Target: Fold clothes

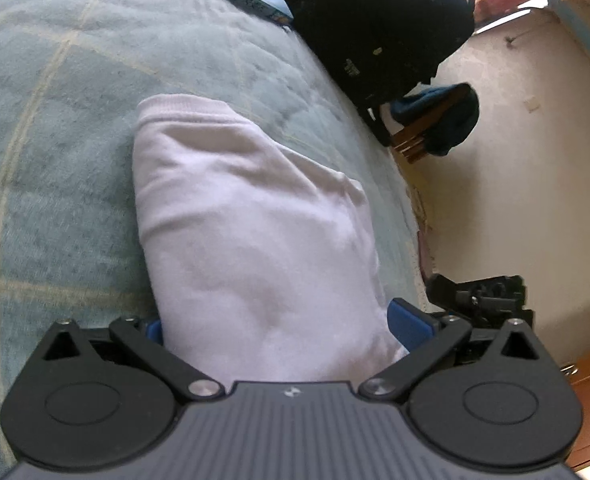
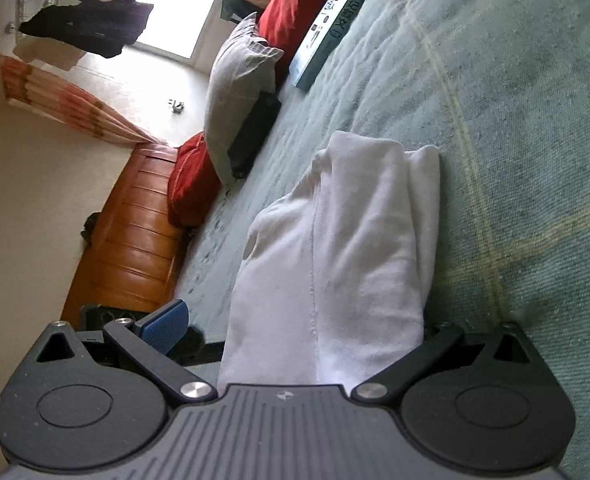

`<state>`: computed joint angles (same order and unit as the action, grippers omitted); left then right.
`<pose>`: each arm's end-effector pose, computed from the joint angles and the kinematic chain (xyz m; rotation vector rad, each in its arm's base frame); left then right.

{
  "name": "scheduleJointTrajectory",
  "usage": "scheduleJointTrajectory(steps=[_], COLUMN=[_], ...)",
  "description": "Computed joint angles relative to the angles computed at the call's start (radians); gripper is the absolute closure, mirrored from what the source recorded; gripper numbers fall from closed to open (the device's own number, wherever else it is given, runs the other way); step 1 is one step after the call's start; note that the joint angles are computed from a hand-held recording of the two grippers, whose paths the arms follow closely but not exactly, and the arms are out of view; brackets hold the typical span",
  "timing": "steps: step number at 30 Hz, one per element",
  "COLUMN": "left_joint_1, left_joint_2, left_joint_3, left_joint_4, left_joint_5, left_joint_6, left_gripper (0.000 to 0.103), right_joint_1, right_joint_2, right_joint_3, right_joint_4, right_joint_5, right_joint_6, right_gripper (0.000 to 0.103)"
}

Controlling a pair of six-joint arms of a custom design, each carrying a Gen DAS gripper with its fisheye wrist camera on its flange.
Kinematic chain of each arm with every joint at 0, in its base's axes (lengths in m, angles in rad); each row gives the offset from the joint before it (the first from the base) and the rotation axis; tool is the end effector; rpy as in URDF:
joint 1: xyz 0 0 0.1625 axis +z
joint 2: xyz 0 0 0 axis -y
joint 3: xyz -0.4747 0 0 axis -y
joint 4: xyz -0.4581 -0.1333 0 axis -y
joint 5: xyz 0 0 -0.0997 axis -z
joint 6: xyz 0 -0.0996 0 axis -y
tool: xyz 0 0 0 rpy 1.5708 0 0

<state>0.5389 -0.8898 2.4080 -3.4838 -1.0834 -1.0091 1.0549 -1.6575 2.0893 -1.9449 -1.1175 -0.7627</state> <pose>-0.2929 -0.3848 0.0310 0.1119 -2.9199 0.9238 -0.0776 -0.4955 0.3486 -0.3177 2.7086 -0.3121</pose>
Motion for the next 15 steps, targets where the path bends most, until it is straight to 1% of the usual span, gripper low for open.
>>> scheduleJointTrajectory(steps=[3, 5, 7, 9, 11, 13, 15], left_joint_1=[0.007, 0.008, 0.003, -0.005, -0.009, -0.01, -0.011], left_joint_2=[0.034, 0.031, 0.022, 0.021, 0.025, 0.026, 0.013], left_joint_3=[0.003, -0.012, -0.021, -0.019, -0.014, -0.009, -0.009], left_joint_4=[-0.08, -0.049, -0.025, -0.036, -0.047, -0.06, -0.059], left_joint_5=[0.033, 0.042, 0.023, 0.002, 0.01, 0.016, 0.01], left_joint_6=[-0.054, -0.086, -0.084, -0.066, -0.083, -0.111, -0.11], left_gripper=[0.002, 0.002, 0.002, 0.002, 0.002, 0.002, 0.002], right_joint_1=[0.005, 0.012, 0.022, 0.028, 0.032, 0.034, 0.04], right_joint_2=[0.009, 0.008, -0.003, -0.014, -0.023, -0.029, -0.037], right_joint_3=[-0.004, -0.001, 0.004, 0.011, 0.018, 0.024, 0.026], right_joint_4=[-0.009, -0.019, -0.021, -0.015, -0.016, -0.023, -0.021], right_joint_5=[0.005, -0.001, -0.011, -0.021, -0.03, -0.028, -0.026], right_joint_6=[0.015, 0.028, 0.035, 0.02, 0.01, 0.025, 0.028], right_gripper=[0.0, 0.0, 0.0, 0.0, 0.0, 0.0, 0.0])
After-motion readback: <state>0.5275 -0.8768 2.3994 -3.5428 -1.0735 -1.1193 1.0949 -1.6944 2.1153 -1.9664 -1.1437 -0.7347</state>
